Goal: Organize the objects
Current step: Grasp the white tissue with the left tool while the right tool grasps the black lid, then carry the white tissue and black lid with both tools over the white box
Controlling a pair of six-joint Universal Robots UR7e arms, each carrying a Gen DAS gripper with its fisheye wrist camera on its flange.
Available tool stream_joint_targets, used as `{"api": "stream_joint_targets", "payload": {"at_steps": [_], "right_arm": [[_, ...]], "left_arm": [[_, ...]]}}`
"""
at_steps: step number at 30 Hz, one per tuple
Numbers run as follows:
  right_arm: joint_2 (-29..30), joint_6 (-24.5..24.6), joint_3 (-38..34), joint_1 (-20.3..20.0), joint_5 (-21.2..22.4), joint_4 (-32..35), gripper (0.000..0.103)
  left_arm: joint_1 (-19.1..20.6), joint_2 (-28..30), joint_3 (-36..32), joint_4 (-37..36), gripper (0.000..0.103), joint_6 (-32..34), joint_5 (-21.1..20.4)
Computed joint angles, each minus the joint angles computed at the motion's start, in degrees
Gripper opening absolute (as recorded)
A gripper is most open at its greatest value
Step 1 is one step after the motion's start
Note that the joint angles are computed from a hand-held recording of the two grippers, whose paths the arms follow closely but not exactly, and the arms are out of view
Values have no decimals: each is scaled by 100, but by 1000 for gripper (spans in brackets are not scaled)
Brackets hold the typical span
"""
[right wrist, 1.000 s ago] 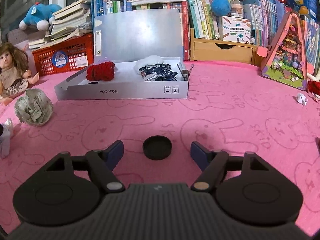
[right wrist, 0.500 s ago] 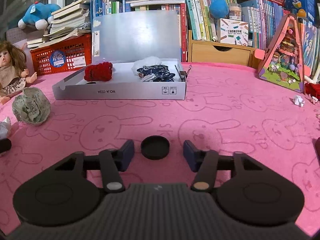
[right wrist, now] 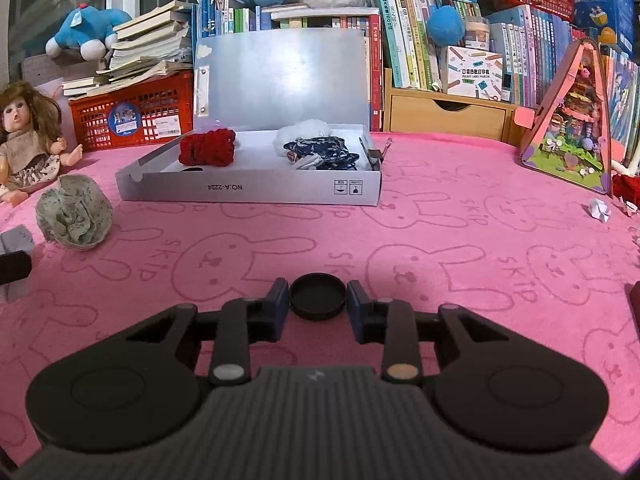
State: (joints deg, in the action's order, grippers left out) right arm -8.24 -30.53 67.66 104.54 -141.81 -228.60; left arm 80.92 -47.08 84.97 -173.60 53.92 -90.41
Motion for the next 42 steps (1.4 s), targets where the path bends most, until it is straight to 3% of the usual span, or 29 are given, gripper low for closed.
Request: {"api": "stream_joint_targets", "payload": {"at_steps": [21,42], "right_arm": [[-113,225,137,26,173,31,36],[-286,559,-271,-64,661,523,36]], "left_arm": [[-176,136,-195,329,32,-136,-248],[-516,903,-1404,729,32,-442,-224]]}}
